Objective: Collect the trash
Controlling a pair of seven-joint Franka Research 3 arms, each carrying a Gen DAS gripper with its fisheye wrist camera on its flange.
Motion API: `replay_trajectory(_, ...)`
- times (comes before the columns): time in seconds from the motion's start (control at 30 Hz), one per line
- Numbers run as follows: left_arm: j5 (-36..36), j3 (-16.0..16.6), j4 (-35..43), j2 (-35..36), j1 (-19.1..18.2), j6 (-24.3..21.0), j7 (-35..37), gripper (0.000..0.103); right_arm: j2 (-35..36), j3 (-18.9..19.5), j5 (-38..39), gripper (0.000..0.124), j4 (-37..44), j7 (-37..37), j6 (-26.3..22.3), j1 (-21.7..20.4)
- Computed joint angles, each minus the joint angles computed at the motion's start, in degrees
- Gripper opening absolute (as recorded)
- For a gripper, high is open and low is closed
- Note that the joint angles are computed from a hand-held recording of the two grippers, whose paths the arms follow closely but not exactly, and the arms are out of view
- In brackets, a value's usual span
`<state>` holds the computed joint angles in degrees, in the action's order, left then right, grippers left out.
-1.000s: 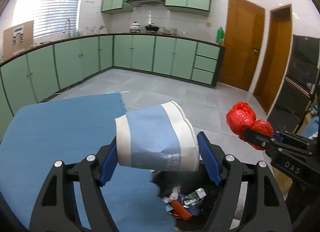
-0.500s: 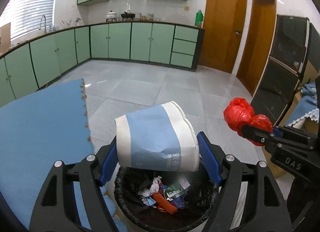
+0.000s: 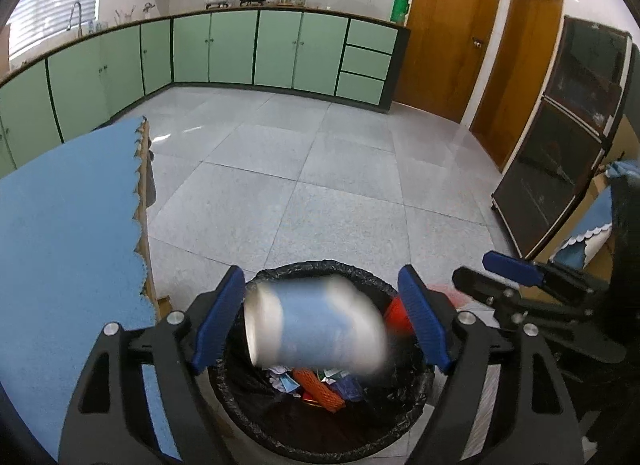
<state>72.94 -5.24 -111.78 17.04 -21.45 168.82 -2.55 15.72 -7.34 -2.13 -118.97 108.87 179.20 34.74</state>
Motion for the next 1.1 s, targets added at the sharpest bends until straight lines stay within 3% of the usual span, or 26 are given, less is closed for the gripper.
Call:
replay_trajectory(0.33,2.23,0.63,0.32,-0.63,0.02,0.55,-3.35,0.081,-1.45,-8.62,-8.26,0.086,-0.67,8.02,-0.31,6.77)
replay_trajectory(0.53,5.59,-0.41,-1.96,-4.08,1.05,-1.08,-6.39,0.082,-3.35,-12.09,-16.84,0.097,-1.08,15.98,-1.22,9.44)
replay_trajectory(0.67,6.73,-1.77,-4.51,-7.55,2.65,-2.94,-7.65,0.085,-4.41,-7.64,-17.49,0.097,-0.91,16.62,-2.21,5.50)
replay_trajectory(0.8,6.15,-3.57,-7.90,-11.96,4.52,-5.46,-7.55,0.086,-6.92,1.11,-11.98,0.097,-2.10,12.45,-2.30,-1.70)
replay_trajectory(1.0,2.75,-6.57,-12.28,-18.35,6.52,-9.10,-4.97,0.088,-11.26,8.69,-5.32,0.097,-4.12,7.89,-2.27,-7.32)
replay_trajectory(1.1,1.15,-8.01,-14.23,-21.37,7.24,-10.10,-3.77,0.088,-13.35,10.34,-5.45,0.097,-4.66,8.16,-3.24,-8.23)
